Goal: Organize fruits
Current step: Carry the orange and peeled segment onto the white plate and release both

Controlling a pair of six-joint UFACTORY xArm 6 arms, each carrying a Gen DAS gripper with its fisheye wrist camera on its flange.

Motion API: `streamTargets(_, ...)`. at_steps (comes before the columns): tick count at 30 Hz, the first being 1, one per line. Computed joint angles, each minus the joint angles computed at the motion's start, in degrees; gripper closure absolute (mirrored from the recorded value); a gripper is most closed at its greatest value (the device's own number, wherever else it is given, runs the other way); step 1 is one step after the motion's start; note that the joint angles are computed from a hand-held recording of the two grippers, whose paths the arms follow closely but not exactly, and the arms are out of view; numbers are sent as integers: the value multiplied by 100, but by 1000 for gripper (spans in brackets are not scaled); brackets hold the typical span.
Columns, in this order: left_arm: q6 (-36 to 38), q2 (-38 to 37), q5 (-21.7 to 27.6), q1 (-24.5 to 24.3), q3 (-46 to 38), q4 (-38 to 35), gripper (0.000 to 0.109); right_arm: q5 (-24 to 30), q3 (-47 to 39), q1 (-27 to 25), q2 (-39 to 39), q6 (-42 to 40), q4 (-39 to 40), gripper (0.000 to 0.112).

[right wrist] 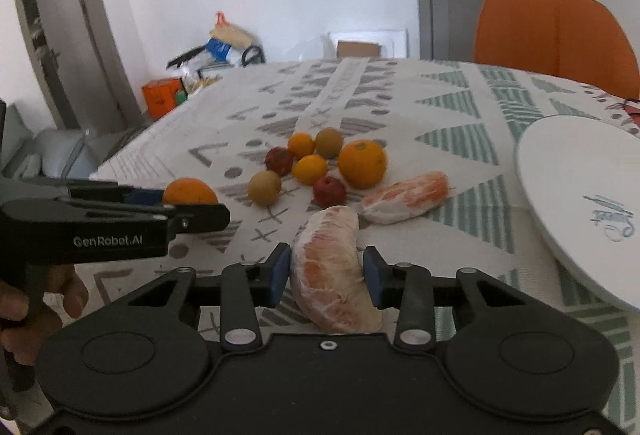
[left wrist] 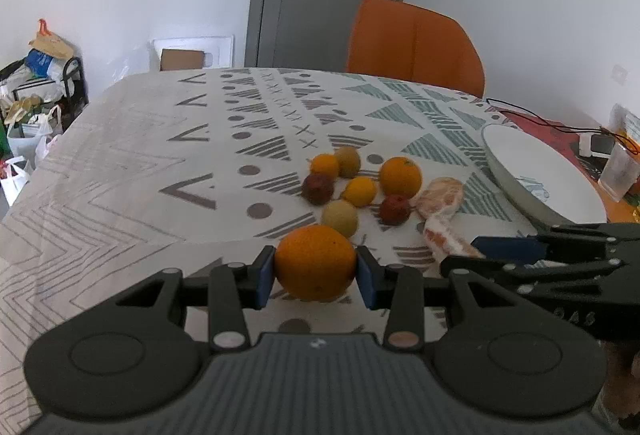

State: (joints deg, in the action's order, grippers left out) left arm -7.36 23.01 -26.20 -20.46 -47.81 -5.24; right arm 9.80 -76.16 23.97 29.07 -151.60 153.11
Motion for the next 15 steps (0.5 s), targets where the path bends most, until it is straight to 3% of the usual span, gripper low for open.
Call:
streamTargets(7, 454, -86, -17, -320, -97, -373, 68, 562, 670, -389, -609, -528, 684, 75)
streamTargets(15, 1088, 28, 160, -722, -455, -891, 68, 1133, 1211, -785, -958, -559, 898, 75)
